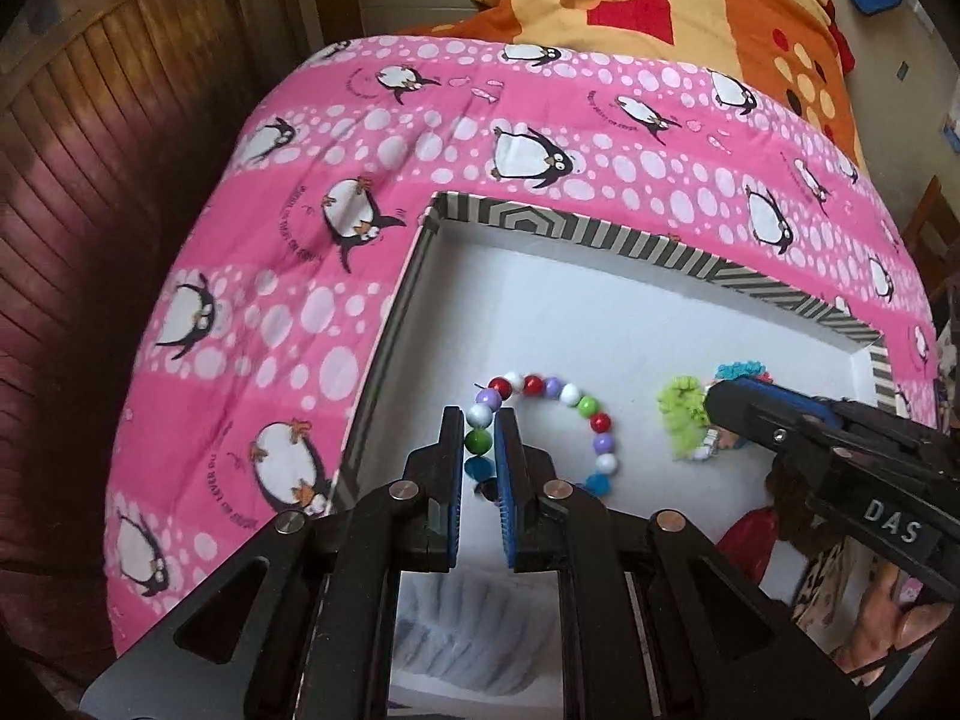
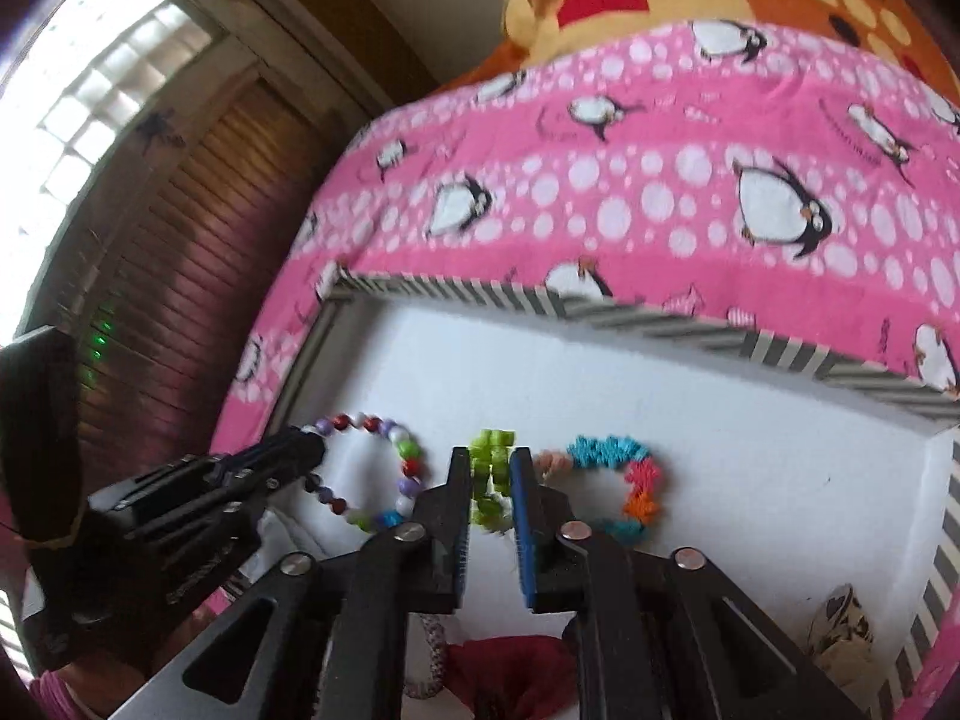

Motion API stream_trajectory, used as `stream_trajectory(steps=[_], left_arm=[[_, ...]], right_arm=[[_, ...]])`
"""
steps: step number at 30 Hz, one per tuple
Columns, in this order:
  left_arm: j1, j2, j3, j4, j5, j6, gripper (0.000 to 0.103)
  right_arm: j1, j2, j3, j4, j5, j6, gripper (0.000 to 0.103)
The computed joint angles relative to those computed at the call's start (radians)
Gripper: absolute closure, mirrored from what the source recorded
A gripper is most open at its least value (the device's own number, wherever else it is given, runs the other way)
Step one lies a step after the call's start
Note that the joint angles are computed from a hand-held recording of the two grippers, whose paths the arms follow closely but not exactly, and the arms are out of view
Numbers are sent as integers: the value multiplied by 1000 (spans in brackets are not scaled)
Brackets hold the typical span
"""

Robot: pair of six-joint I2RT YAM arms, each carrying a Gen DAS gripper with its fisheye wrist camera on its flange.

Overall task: Organize jewelry
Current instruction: 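Carry both bracelets over the tray, lower them in and open both tools, then move both tools back over the remaining bracelets on the bedspread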

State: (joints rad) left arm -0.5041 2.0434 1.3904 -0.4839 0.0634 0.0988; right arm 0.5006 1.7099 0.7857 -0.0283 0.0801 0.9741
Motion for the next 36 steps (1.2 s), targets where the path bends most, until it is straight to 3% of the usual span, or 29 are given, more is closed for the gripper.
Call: stream_trajectory(steps=[1,3,4,12,19,28,32,36], left_arm=[[0,-8,-10,6,-5,1,87],[3,-34,-40,24,-9,1,62],[6,-53,-63,40,-9,0,60],[3,-248,-257,120,-44,7,60],[15,-429,-417,142,-26,14,60],[90,-670,-601,124,47,49,60],[134,-759,-658,99,88,85,60],[172,-848,-711,64,121,126,60]], right_arm=[[6,-15,-14,6,11,9,78],[17,-54,-45,6,36,31,63],[31,-88,-63,-8,66,52,62],[212,-255,-73,-224,268,198,61],[418,-213,72,-501,440,372,61],[644,-127,240,-735,526,617,58],[723,-60,332,-834,558,699,48],[780,-12,389,-889,565,768,48]])
